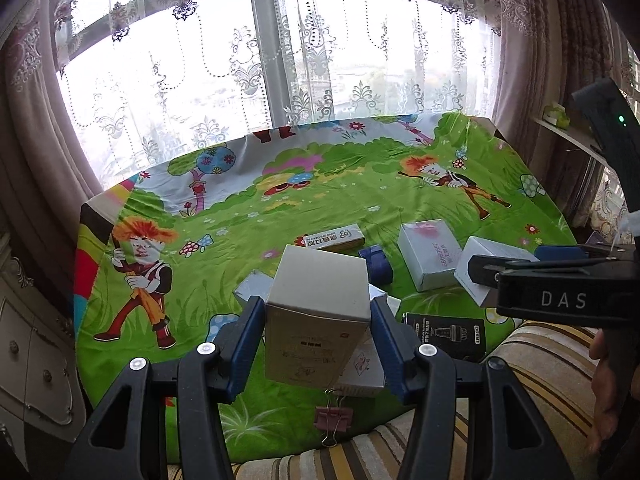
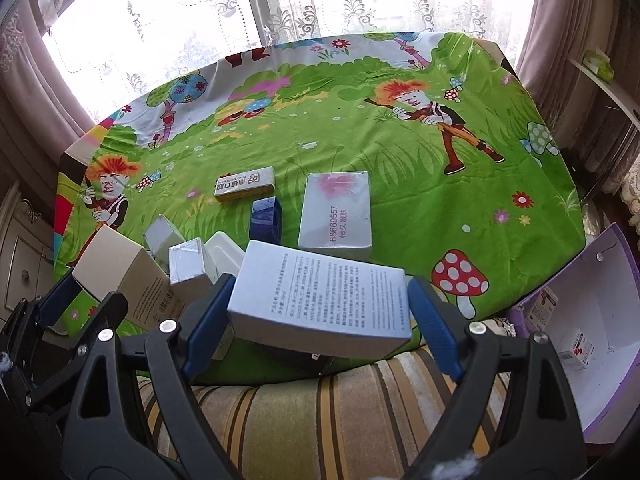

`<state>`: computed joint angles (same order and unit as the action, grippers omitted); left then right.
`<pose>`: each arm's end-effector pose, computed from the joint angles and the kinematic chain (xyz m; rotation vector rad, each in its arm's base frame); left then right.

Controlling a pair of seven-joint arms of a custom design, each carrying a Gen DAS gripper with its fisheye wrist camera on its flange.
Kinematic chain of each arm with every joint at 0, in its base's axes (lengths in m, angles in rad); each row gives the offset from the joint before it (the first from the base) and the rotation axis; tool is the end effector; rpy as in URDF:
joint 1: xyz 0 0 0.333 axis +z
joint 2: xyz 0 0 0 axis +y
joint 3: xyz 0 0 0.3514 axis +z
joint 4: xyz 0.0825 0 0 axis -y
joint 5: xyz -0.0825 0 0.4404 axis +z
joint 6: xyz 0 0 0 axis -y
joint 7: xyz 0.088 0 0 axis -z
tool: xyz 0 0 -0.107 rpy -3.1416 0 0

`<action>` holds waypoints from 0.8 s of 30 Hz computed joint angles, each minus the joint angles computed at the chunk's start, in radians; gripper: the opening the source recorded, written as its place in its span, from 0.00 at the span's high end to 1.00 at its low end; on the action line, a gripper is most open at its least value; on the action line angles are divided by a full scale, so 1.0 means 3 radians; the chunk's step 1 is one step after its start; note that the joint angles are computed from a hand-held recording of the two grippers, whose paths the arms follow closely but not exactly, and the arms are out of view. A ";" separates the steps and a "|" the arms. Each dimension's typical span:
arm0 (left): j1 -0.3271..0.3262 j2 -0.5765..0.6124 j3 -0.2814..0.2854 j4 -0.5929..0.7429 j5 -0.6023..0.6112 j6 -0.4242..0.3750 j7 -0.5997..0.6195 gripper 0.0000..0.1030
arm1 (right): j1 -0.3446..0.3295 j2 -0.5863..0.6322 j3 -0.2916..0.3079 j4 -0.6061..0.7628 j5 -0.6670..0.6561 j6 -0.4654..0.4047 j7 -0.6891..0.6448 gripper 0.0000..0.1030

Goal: Organize rigid objects
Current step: 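Grasp the beige cardboard box with the left gripper while the right gripper grasps a white printed box, then carry the beige box left into the purple box while the right gripper carries the white box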

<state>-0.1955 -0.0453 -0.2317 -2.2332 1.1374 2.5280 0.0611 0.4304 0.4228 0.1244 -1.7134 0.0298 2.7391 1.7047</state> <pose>0.5316 -0.2532 0.4230 -1.8412 1.4782 -0.5373 0.6603 0.3930 0.4171 -2.1073 1.4424 -0.2623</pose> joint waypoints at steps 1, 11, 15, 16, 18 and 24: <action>0.0000 -0.0002 0.0003 -0.0004 -0.0013 0.0037 0.0014 0.47 | -0.0008 -0.0025 0.0000 -0.0042 0.0001 0.0031 -0.0015 0.15; 0.0000 -0.0086 -0.0018 -0.0028 -0.0036 0.0066 0.0005 0.47 | -0.0143 -0.0181 0.0053 -0.0301 0.0154 0.0178 -0.0181 0.14; 0.0062 -0.0191 -0.0010 -0.0116 -0.0104 0.0186 -0.0144 0.47 | -0.0211 -0.0249 0.0092 -0.0392 0.0268 0.0235 -0.0289 0.14; 0.0080 -0.0220 -0.0017 -0.0135 -0.0097 0.0199 -0.0192 0.47 | -0.0222 -0.0267 0.0095 -0.0417 0.0287 0.0251 -0.0313 0.14; 0.0108 -0.0284 -0.0045 -0.0161 -0.0079 0.0187 -0.0296 0.47 | -0.0262 -0.0311 0.0117 -0.0475 0.0347 0.0287 -0.0395 0.14; 0.0200 -0.0452 -0.0126 -0.0215 0.0130 0.0414 -0.0717 0.47 | -0.0298 -0.0460 0.0091 -0.0667 0.0398 0.0420 -0.0535 0.14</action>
